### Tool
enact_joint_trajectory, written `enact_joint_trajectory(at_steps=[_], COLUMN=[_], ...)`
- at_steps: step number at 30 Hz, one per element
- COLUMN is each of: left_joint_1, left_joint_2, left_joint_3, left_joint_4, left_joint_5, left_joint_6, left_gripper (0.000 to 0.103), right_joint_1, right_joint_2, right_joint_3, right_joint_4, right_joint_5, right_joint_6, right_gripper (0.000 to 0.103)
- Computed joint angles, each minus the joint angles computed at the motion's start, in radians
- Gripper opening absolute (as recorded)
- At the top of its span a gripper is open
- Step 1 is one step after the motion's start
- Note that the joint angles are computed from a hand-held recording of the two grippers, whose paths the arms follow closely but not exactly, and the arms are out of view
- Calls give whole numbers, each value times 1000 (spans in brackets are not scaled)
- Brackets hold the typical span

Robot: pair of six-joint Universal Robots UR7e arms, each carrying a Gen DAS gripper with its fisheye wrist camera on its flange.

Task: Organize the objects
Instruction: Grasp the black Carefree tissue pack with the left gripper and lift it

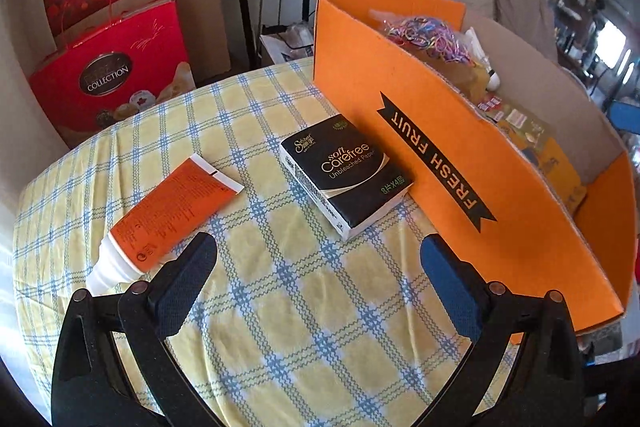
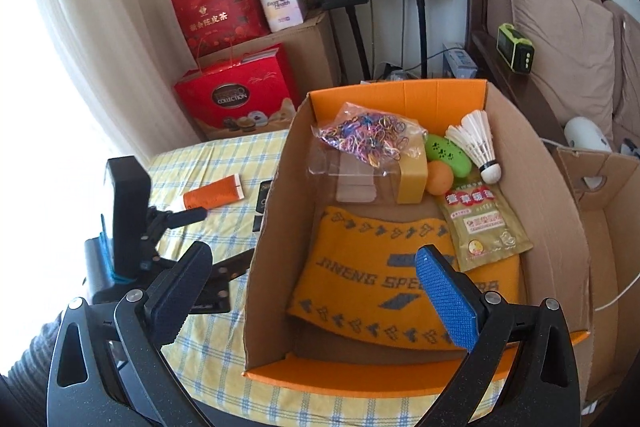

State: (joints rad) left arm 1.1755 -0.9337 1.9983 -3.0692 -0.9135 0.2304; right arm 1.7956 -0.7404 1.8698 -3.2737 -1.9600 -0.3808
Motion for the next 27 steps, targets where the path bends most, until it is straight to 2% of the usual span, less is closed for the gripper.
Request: enact_joint_trajectory(at_steps=[7,14,17,27], left_joint_1=[4,41,52,72], left_joint_2=[43,5,-18,-3], left_joint_3=[-47,-68,-61,-91], left_joint_4=[1,10,7,73], left_joint_5=[78,99,66,-150], left_joint_6=[27,-55,-76,-70], left_gripper=[100,97,97,97], right_joint_1=[-15,-33,-36,-35], right_joint_2=[3,-7,-18,-36], right_joint_3=[1,19,33,67], right_joint_4=[0,-14,-21,-36], right_joint_5=[-1,7,27,77], right_joint_6=[14,36,43,66], right_gripper=[102,102,103,102])
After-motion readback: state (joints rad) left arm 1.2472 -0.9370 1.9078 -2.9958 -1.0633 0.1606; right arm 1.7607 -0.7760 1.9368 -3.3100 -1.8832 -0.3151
